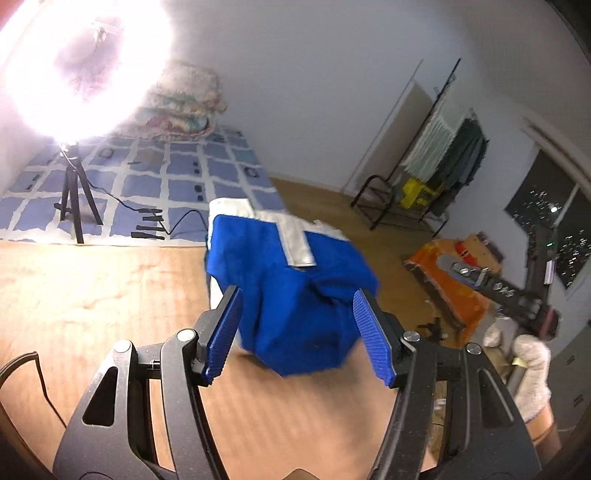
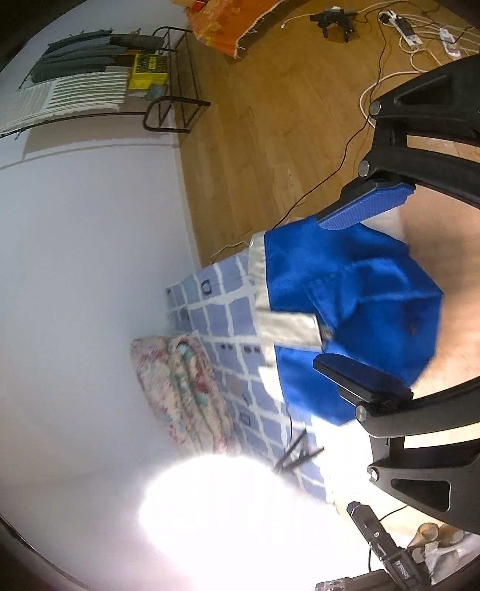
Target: Fold large clothes
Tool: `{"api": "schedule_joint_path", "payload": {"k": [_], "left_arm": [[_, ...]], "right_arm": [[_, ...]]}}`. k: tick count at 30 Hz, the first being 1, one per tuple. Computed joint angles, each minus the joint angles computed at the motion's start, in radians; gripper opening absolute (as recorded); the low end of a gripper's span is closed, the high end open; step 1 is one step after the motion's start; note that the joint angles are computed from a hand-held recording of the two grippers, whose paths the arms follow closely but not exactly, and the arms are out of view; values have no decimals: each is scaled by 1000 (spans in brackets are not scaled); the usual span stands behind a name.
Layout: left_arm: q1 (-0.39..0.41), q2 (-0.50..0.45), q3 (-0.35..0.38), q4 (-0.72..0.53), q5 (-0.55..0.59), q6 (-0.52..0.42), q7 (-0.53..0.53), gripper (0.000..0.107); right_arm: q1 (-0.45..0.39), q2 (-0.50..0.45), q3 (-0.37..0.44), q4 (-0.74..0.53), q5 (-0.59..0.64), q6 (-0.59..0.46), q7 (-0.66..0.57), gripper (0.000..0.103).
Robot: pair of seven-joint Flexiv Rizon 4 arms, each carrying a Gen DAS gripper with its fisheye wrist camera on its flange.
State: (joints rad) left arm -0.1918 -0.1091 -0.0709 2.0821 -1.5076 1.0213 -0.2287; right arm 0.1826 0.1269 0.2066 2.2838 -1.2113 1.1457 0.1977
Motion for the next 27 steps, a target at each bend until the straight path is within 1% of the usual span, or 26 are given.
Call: {"api": "schedule_joint_path", "payload": {"k": [3,4,5,8,10,14,15,19,22,24,27], "left_arm": [[10,115,39,72,15,-56,4,64],[14,169,61,105,29,-85,6,64],[15,200,72,124,40,-90,7,64],[21,316,119,201,80,-119,18,64],[32,388,155,246,116,-157,15,64],[61,528,215,339,204,-193,6,64],[70,568,230,365,234,-196,7,64],[96,676,279,440,319,-211,6,64],[120,744,321,488,385,-234,6,66],[132,779,339,516,416,-239,12,71],[154,833,367,556,463,-248,15,72]], "right_arm": [[52,65,65,-4,97,-115,-65,72],[63,78,78,-6,111,-134,-73,72],[80,98,101,-11,132,-171,-80,72],[118,139,152,-18,152,-233,-63,72],[149,157,196,-27,163,-297,-40,72],[215,176,262,-37,176,-390,18,72],[233,177,280,-37,174,-413,37,72],[305,159,325,-42,162,-488,109,72],[359,133,352,-47,147,-554,174,73],[396,107,365,-52,145,-603,208,78],[451,71,378,-60,138,-666,260,78]]}}
